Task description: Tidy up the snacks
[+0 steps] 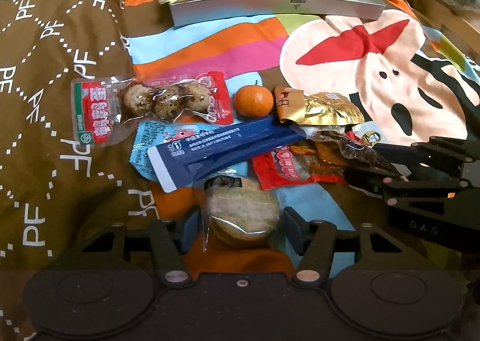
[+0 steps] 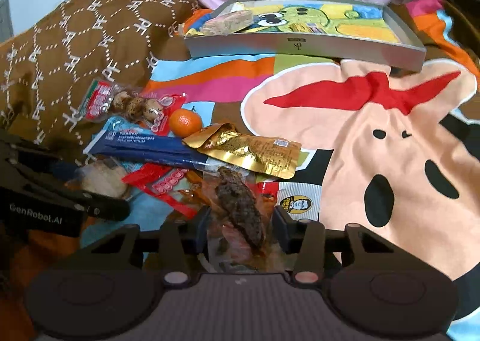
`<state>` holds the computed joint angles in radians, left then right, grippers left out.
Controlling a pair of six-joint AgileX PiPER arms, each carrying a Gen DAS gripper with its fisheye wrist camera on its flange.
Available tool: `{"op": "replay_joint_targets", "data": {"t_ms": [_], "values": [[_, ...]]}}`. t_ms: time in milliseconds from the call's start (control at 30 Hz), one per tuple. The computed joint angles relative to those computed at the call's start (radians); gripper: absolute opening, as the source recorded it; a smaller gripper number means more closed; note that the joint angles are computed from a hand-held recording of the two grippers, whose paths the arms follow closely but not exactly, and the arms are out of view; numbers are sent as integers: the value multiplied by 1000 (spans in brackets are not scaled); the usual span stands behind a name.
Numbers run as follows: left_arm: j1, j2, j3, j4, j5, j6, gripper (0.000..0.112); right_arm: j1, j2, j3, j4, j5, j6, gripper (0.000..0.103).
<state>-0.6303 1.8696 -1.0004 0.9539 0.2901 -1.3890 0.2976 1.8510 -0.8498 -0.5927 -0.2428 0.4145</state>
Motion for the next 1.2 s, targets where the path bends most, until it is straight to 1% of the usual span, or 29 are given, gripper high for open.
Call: {"op": "replay_joint_targets", "data": {"t_ms": [67, 133, 300, 367, 467, 533, 600, 667, 767, 833, 900, 967, 1067, 1133, 1200], "values": [[-5, -4, 6, 19, -5, -20, 60, 16, -8, 20, 128, -6, -150, 48], [-9, -7, 11, 25, -15, -28, 59, 29, -13, 36, 224, -12, -263, 48], [-15, -19, 24, 5, -54, 10, 60, 30, -25, 59, 253, -21, -312, 48], [-22, -20, 24, 1, -54, 22, 60, 31, -30, 71, 291, -27, -352, 48], [-34, -18, 23, 26, -45, 6, 60, 38, -36, 92, 393, -44, -468, 48], [-37, -14, 18, 17, -39, 19, 64, 40, -33, 95, 412, -48, -492, 48], [-45, -9, 12, 42, -15, -6, 70, 35, -31, 86, 381, -35, -457, 50], [-47, -6, 9, 60, -4, -15, 71, 27, -30, 79, 323, -24, -393, 51], [-42, -5, 6, 46, -3, -1, 74, 13, -27, 66, 217, -14, -281, 52], [-45, 0, -3, 46, 15, 6, 75, 5, -25, 59, 152, -8, -211, 53], [-45, 5, -10, 33, 25, 19, 75, 0, -23, 55, 111, -7, -166, 54], [-38, 4, -11, 6, 17, 36, 75, -3, -21, 52, 77, -7, -130, 55], [-40, 0, -6, 36, 14, 1, 70, -18, -18, 44, -31, -10, -22, 56], [-40, -1, -3, 46, 11, -14, 69, -19, -17, 43, -41, -10, -12, 56], [-38, -1, -1, 44, 6, -14, 66, -14, -17, 48, -6, -12, -53, 56]]}}
